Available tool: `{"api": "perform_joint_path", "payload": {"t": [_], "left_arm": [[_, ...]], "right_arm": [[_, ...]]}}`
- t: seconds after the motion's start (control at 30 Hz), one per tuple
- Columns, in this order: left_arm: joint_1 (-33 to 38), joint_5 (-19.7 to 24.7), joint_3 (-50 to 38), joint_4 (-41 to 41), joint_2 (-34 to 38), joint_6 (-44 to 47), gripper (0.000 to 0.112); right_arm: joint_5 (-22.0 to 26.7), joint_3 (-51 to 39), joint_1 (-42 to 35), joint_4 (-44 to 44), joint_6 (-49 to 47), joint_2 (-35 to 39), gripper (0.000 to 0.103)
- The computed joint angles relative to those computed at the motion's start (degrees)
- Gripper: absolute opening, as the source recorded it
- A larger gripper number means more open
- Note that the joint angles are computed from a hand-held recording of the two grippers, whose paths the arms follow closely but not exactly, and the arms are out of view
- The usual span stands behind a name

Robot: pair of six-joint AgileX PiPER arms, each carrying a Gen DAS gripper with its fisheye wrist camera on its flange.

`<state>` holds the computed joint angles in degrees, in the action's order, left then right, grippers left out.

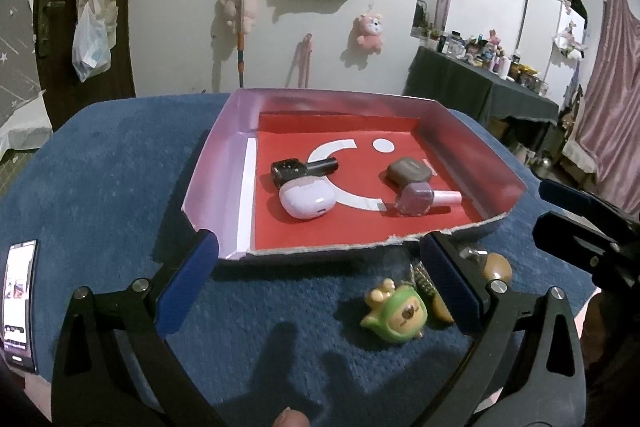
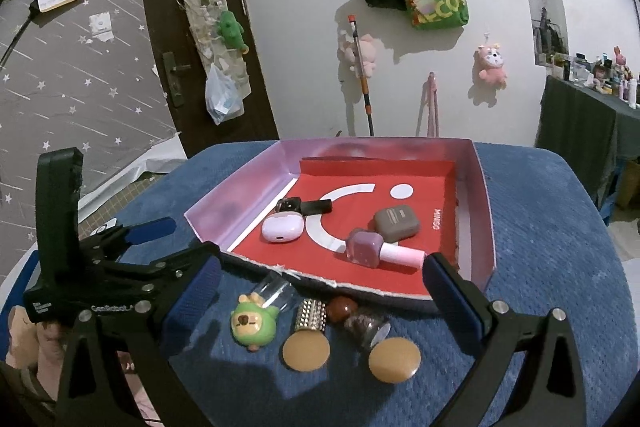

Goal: Organize rigid objects
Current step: 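Withdraw both grippers toward the green frog toy and remaining items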

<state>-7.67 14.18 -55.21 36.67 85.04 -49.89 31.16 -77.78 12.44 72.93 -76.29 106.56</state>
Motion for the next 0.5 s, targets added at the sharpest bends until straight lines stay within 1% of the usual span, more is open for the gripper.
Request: {"api": "perform_joint_path", "payload": {"t": [0.17,0.2,0.27,0.33,0.37,0.43,0.5], "left_arm": [[-0.89,-0.11,1.75,1.3,-1.18,-2.13,0.103],[-1.31,0.02,2.27,3.25,-1.42,-4.24,0.103],[-2.78,1.31,3.24,10.87,-1.72,-12.02,0.103],[-4.08,2.62,3.66,15.28,-1.62,-16.41,0.103],[-4.54,2.96,3.89,16.15,-1.55,-17.3,0.103],[-5.09,2.82,4.3,14.87,-1.28,-16.27,0.103],[-4.8,1.83,4.17,8.64,-0.8,-10.03,0.103]], "right_arm": [[-0.04,2.55,-0.55,2.3,-2.4,-1.06,0.103],[-0.19,3.14,-0.61,2.7,-2.94,-1.31,0.103],[-0.31,4.27,-0.78,3.22,-3.76,-1.73,0.103],[-0.54,5.02,-0.89,3.46,-4.24,-1.97,0.103],[-0.89,5.74,-0.89,4.0,-4.98,-2.15,0.103],[-1.03,6.56,-1.04,4.43,-5.79,-2.19,0.103],[-1.12,7.29,-1.17,4.51,-6.31,-2.23,0.103]]}}
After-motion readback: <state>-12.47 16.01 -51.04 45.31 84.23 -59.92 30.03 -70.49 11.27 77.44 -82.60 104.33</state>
